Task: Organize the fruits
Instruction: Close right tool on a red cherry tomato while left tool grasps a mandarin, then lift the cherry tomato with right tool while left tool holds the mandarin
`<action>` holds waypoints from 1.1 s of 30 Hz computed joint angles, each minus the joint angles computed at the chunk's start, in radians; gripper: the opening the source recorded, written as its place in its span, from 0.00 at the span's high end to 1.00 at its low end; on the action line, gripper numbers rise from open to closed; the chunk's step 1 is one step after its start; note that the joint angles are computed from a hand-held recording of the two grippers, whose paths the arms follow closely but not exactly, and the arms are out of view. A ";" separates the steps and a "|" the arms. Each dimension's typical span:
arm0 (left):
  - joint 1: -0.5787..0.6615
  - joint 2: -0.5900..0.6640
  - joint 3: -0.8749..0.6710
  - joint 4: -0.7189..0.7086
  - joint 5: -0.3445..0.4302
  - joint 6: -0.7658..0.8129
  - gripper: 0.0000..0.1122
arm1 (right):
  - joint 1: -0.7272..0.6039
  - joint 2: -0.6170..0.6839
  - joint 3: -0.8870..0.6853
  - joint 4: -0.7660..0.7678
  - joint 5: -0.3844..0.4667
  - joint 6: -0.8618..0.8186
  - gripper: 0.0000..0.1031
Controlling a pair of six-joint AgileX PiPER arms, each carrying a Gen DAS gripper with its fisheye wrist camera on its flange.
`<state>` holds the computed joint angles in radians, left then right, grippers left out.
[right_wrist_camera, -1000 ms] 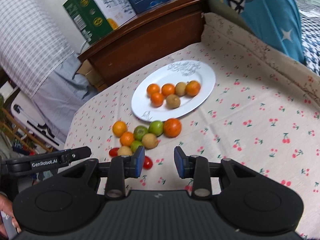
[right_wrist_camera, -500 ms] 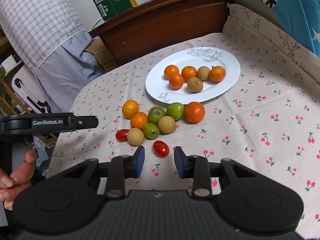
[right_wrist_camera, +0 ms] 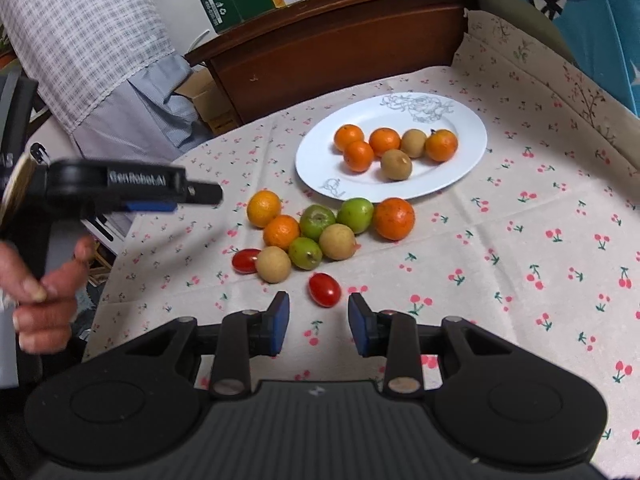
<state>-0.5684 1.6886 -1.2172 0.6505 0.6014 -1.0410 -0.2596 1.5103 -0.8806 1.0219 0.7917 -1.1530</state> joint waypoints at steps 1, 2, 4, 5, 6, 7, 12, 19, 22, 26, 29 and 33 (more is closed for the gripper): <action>0.010 0.006 -0.002 -0.017 -0.015 0.016 0.47 | 0.000 0.003 0.000 0.002 -0.001 0.000 0.67; 0.018 0.015 -0.008 -0.036 -0.025 0.034 0.48 | 0.001 0.005 0.001 0.004 -0.001 -0.003 0.67; 0.029 0.031 -0.016 -0.062 -0.047 0.057 0.50 | 0.007 0.008 0.004 0.009 -0.005 -0.018 0.67; 0.032 0.036 -0.017 -0.073 -0.058 0.068 0.50 | 0.012 0.008 0.006 0.017 -0.013 -0.028 0.67; 0.034 0.043 -0.022 -0.089 -0.066 0.084 0.50 | 0.017 0.009 0.008 0.027 -0.021 -0.039 0.67; 0.035 0.053 -0.030 -0.105 -0.070 0.101 0.50 | 0.019 0.011 0.009 0.037 -0.026 -0.047 0.67; 0.033 0.095 -0.063 -0.151 -0.088 0.167 0.50 | 0.039 0.026 0.008 0.060 -0.059 -0.076 0.67; 0.028 0.167 -0.123 -0.185 -0.079 0.215 0.51 | 0.084 0.041 0.011 0.055 -0.111 -0.103 0.67; 0.030 0.179 -0.131 -0.207 -0.079 0.239 0.56 | 0.106 0.044 0.015 0.051 -0.139 -0.115 0.68; 0.035 0.193 -0.136 -0.237 -0.085 0.271 0.64 | 0.128 0.044 0.028 0.065 -0.172 -0.148 0.72; 0.035 0.200 -0.136 -0.242 -0.087 0.279 0.75 | 0.140 0.043 0.032 0.069 -0.188 -0.161 0.80; 0.033 0.198 -0.128 -0.224 -0.098 0.267 0.76 | 0.141 0.044 0.032 0.069 -0.190 -0.163 0.81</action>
